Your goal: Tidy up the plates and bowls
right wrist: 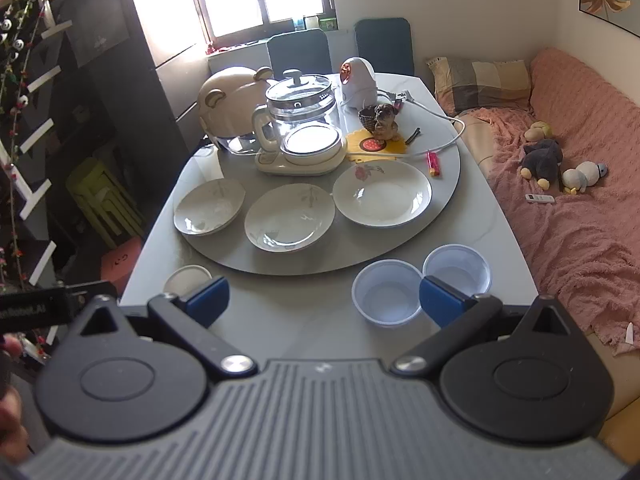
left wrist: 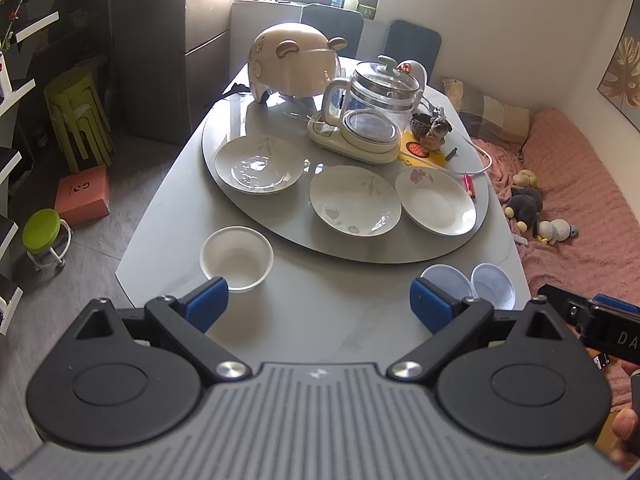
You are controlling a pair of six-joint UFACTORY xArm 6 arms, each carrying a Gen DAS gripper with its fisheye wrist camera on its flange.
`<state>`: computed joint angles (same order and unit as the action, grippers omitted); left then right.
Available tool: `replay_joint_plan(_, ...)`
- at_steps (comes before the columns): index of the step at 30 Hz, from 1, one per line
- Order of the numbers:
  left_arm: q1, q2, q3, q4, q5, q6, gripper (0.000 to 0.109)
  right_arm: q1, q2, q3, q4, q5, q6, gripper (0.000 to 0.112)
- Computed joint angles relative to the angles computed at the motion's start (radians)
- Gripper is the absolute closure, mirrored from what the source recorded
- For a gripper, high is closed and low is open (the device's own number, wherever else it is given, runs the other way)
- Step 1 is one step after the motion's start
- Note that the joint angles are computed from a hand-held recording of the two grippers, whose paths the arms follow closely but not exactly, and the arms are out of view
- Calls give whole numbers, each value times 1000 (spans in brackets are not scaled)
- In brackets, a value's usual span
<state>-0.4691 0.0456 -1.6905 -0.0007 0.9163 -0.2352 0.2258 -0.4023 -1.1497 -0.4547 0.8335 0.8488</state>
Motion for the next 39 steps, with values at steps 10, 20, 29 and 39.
replay_joint_plan(10,-12,-6,3,14,-1,-10,9,-20,-34,41,12,-37,-21,9)
replay_joint_plan(20,-71,1,-1,78,6,-116,9,-98,-80,101,112,-109,-144,9)
replay_joint_plan(29,-145,19,3,226,-39,-283,10,-190,-120,178,267,-218,-349,9)
replay_joint_plan(39,-142,129,-136,246,-2,-340,9,-262,-96,197,459,-351,-506,9)
